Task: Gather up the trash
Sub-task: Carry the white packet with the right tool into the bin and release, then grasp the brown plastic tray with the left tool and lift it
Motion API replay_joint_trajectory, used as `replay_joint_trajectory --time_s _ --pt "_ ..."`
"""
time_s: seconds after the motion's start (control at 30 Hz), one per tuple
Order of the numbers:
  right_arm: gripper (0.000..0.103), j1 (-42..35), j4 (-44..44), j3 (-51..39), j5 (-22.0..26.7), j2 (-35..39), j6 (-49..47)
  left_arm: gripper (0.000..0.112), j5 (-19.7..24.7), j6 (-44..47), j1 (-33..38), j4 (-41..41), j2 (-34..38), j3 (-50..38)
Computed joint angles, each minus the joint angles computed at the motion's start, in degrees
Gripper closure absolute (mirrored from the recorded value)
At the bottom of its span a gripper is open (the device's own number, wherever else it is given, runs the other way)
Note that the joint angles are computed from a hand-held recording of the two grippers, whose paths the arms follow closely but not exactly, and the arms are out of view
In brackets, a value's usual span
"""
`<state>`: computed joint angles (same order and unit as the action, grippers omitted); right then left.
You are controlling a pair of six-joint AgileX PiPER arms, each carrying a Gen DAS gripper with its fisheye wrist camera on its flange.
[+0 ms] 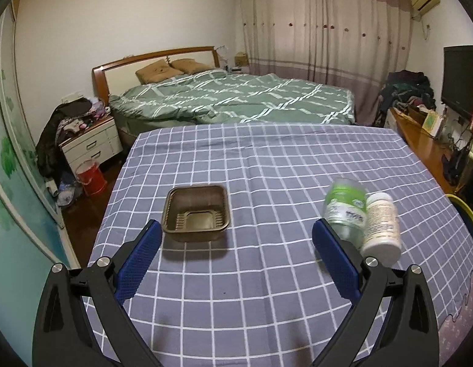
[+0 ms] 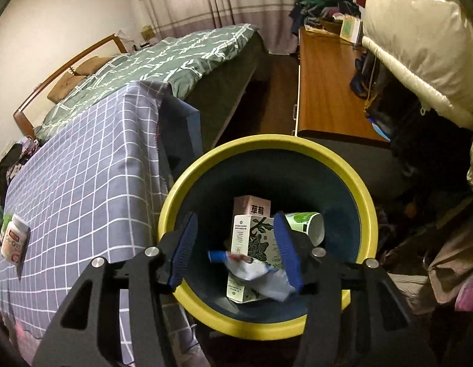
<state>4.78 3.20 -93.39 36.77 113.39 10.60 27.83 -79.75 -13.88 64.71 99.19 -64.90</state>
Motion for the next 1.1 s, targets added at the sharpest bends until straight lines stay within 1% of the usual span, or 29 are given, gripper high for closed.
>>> replay_joint_trajectory --time_s 0.1,0.2,0.4,0.43,0.53,0.63,0.73,0.8,0.9,0.93,0.97,1.0,1.03,1.1 --pt "0.053 0.5 1.7 -0.2 0.3 0.0 -1.3 0.015 1.6 2.7 1.1 -3.2 1.3 -1.5" --pt "0.053 1.0 2.3 -0.6 0.4 0.1 -2.0 0.015 1.6 7.2 3.2 -8.0 3.0 -3.7" --pt "0.053 1.6 3.4 -1.1 0.5 0.4 -2.6 0.015 2.2 23.1 8.4 -22.8 8.6 -11.9" --pt "0.053 1.7 3.3 -1.2 0.7 0.5 -2.5 0.015 2.4 27.8 9.5 -27.0 10.2 -14.2" --pt "0.053 2.0 3.5 -1.3 0.7 0.7 -2.7 0.015 3.9 35.4 11.4 -33.7 14.5 -19.9" --pt "0.053 2.2 3.6 -1.4 0.9 0.8 -2.8 0.015 6.1 39.3 12.5 -37.2 18.1 -24.7" --pt "0.053 2.3 3.7 -1.7 1.0 0.8 -3.1 0.015 7.0 43.6 14.0 -41.6 20.8 -27.9" --pt "0.053 2.2 4.0 -1.6 0.9 0.8 -3.4 0.015 6.9 45.5 15.0 -43.9 22.0 -28.9" --pt "0.053 2.5 4.1 -1.6 0.9 0.9 -3.6 0.016 6.7 45.7 15.5 -44.1 22.8 -29.5" --pt "0.053 2.6 4.1 -1.7 0.9 0.9 -3.6 0.018 6.5 45.9 15.6 -43.9 23.1 -29.7" --pt "0.053 2.7 4.1 -1.6 0.9 0.8 -3.6 0.026 6.8 45.9 15.6 -43.7 23.4 -30.2" --pt "0.053 2.8 4.1 -1.6 0.9 0.8 -3.6 0.031 7.2 45.9 15.5 -43.4 23.8 -30.7" --pt "0.053 2.9 4.2 -1.6 0.9 0.8 -3.7 0.032 6.9 45.8 15.4 -43.4 23.6 -30.2" --pt "0.053 3.0 4.2 -1.5 0.9 0.6 -3.7 0.042 6.6 46.4 15.4 -44.0 23.4 -30.1"
